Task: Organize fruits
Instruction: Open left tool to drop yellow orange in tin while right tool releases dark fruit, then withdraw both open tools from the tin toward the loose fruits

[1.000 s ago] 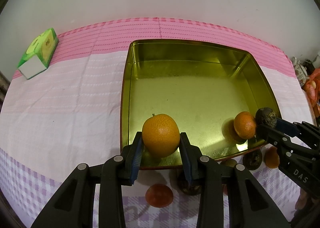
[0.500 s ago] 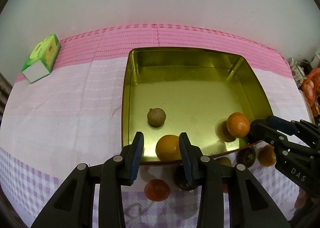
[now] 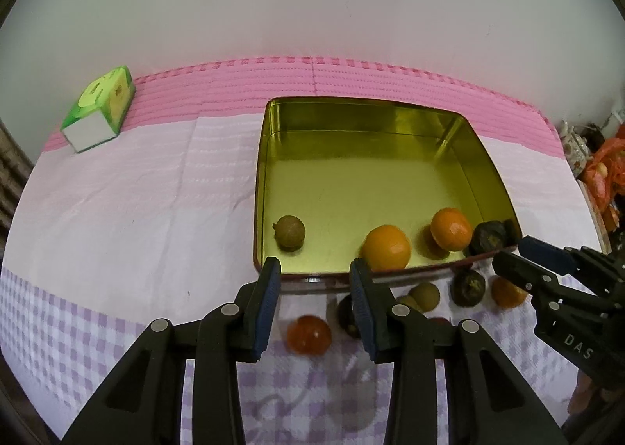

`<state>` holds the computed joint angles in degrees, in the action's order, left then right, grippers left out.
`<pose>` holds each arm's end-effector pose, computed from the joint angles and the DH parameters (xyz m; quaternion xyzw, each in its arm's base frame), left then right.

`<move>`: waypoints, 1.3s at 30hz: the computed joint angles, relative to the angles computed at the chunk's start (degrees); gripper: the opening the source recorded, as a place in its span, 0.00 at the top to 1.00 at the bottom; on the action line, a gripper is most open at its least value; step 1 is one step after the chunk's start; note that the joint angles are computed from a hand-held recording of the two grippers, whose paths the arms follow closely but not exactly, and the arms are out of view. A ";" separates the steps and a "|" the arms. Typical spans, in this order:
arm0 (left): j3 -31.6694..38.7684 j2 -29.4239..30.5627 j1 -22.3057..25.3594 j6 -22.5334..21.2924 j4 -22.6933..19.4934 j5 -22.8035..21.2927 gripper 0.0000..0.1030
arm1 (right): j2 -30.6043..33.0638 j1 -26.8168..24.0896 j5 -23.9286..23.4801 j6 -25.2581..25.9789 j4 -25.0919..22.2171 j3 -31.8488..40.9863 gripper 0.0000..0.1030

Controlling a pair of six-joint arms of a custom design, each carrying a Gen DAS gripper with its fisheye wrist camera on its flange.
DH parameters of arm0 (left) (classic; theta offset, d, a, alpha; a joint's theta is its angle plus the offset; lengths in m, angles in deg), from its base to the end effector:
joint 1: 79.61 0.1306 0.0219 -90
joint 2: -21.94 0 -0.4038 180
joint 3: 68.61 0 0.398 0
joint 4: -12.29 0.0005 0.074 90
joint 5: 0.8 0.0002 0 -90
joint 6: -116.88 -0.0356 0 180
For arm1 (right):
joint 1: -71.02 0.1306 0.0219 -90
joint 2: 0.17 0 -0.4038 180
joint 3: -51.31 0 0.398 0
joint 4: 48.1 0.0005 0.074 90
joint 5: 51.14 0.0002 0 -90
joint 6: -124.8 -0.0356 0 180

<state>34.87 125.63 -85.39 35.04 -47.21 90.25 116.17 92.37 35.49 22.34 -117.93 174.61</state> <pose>0.5676 -0.0586 0.4267 -0.0177 0.9651 -0.0405 0.2582 0.6010 0.2366 0.4431 -0.0822 0.9682 0.0955 0.2160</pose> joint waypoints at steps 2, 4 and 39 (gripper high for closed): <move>-1.34 -1.25 0.38 0.31 0.58 0.75 0.63 | -0.95 -0.06 -0.89 -0.74 0.42 -1.19 0.63; -2.63 -2.28 0.73 0.40 0.90 0.64 0.63 | -1.99 0.00 -1.04 -0.87 0.79 -2.48 0.63; -14.52 -6.63 0.54 0.69 0.53 0.26 0.63 | -10.13 -2.23 -0.20 -1.94 3.02 -19.29 0.63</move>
<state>20.35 118.99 -84.86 35.74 -46.68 90.51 106.04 90.13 35.28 20.40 -114.91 155.32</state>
